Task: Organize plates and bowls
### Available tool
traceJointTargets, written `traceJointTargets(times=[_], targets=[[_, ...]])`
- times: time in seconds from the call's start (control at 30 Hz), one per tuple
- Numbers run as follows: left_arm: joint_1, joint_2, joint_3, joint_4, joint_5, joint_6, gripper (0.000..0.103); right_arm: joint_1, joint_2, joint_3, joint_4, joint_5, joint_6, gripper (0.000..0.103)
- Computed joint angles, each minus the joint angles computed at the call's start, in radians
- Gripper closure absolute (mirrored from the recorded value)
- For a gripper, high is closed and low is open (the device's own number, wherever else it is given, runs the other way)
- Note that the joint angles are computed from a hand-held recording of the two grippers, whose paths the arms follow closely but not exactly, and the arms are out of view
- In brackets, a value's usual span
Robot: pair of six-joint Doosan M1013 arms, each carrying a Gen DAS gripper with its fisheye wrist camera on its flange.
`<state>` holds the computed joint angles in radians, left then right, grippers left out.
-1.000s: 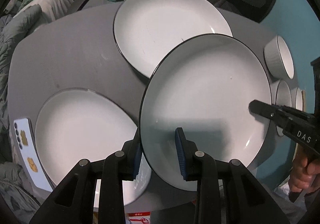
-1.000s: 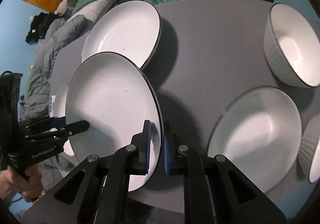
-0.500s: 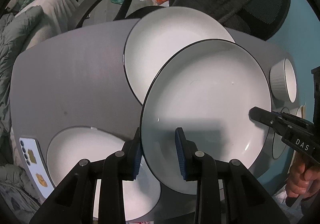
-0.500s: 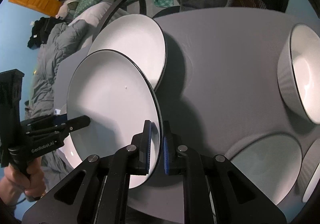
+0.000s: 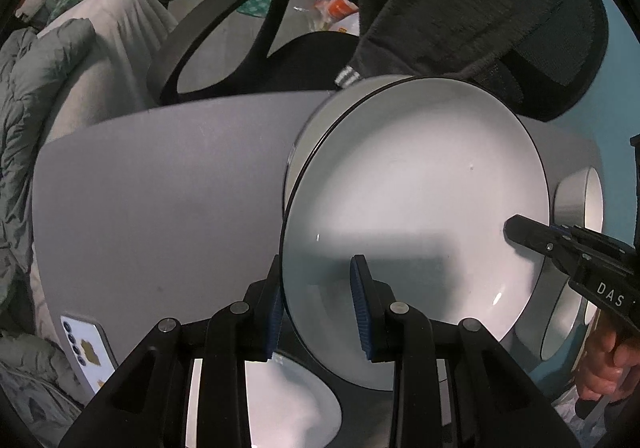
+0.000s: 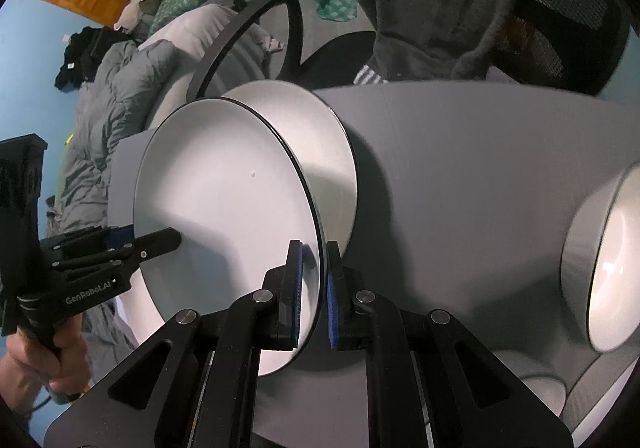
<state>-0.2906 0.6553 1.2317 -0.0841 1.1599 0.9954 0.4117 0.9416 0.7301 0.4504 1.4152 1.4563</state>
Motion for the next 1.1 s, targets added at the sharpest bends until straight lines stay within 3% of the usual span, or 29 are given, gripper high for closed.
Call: traceJointTargets(times=[0.47, 0.77, 1.1], targets=[[0.015, 0.083, -0.106, -0.004, 0.101, 0.027, 0.073, 0.004, 0.101, -0.171, -0.028, 0.118, 0.071, 0.091], [0.013, 0.088, -0.111, 0.005, 0.103, 0.051, 0.073, 0.01, 0.136, -0.243, -0.063, 0.169, 0.113, 0.09], [0.01, 0.087, -0.104, -0.002, 0.098, 0.063, 0.073, 0.014, 0.206, -0.389, -0.066, 0.315, 0.213, 0.08]])
